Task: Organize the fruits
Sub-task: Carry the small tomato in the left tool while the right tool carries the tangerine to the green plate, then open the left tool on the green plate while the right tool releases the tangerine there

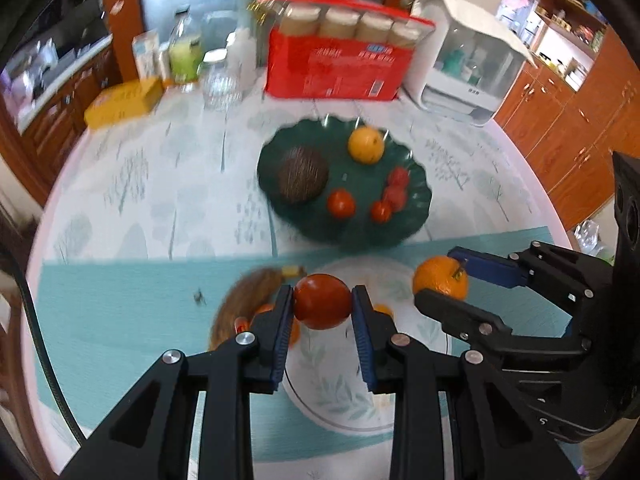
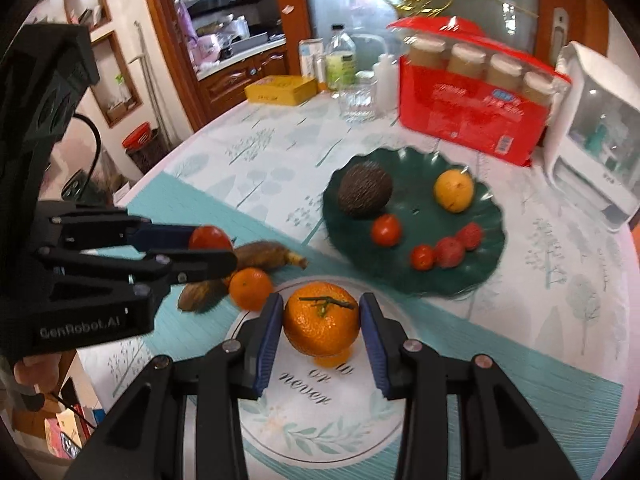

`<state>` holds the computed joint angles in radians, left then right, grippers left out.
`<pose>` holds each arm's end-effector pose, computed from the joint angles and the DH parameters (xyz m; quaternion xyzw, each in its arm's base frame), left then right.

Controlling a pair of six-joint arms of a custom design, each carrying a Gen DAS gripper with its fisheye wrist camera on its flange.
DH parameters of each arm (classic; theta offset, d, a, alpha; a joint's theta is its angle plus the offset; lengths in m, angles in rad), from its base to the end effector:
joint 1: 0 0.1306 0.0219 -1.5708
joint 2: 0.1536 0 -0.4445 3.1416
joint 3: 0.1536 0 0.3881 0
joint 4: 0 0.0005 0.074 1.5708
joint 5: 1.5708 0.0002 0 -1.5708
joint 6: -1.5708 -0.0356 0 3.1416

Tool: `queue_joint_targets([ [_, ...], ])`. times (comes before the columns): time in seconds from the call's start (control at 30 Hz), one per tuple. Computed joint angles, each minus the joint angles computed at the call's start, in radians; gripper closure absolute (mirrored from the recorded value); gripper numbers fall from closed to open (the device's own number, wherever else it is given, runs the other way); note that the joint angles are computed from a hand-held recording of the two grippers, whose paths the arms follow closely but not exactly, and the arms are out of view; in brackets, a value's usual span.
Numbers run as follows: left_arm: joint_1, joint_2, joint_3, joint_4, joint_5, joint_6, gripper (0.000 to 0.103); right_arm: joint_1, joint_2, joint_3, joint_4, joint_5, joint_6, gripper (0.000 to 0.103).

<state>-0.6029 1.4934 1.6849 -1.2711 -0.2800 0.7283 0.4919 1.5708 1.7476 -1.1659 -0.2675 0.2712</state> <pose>0.4069 -0.2688 0.5522 -0.0940 0.9565 -0.0422 0.2730 0.4641 0.2588 0.5475 -0.3890 0.8669 0.1583 0.2684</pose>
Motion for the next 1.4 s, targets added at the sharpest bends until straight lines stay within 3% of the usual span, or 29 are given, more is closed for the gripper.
queue_joint_targets([
  [0.17, 0.029, 0.072, 0.175, -0.074, -0.024, -0.083, 0.076, -0.037, 0.049, 0.137, -0.046, -0.014, -0.038, 0.064],
  [0.43, 0.088, 0.245, 0.521, -0.213, -0.075, -0.246, 0.076, -0.075, 0.201, 0.461, -0.117, 0.051, -0.112, 0.064],
  [0.63, 0.158, 0.405, 0.762, -0.315, 0.007, -0.343, 0.075, -0.077, 0.329, 0.646, -0.179, 0.104, -0.143, 0.063],
  [0.77, 0.195, 0.489, 0.837, -0.346, 0.069, -0.384, 0.075, -0.075, 0.4, 0.69, -0.219, 0.128, -0.187, 0.063],
  [1.13, 0.255, 0.591, 0.787, -0.309, 0.214, -0.439, 0.075, -0.07, 0.464, 0.585, -0.224, 0.153, -0.271, 0.063],
  [1.37, 0.263, 0.617, 0.722, -0.274, 0.238, -0.465, 0.074, -0.056, 0.481, 0.54, -0.223, 0.162, -0.265, 0.062],
  [1.4, 0.261, 0.616, 0.708, -0.266, 0.232, -0.474, 0.068, -0.054, 0.479, 0.533, -0.219, 0.166, -0.258, 0.062],
])
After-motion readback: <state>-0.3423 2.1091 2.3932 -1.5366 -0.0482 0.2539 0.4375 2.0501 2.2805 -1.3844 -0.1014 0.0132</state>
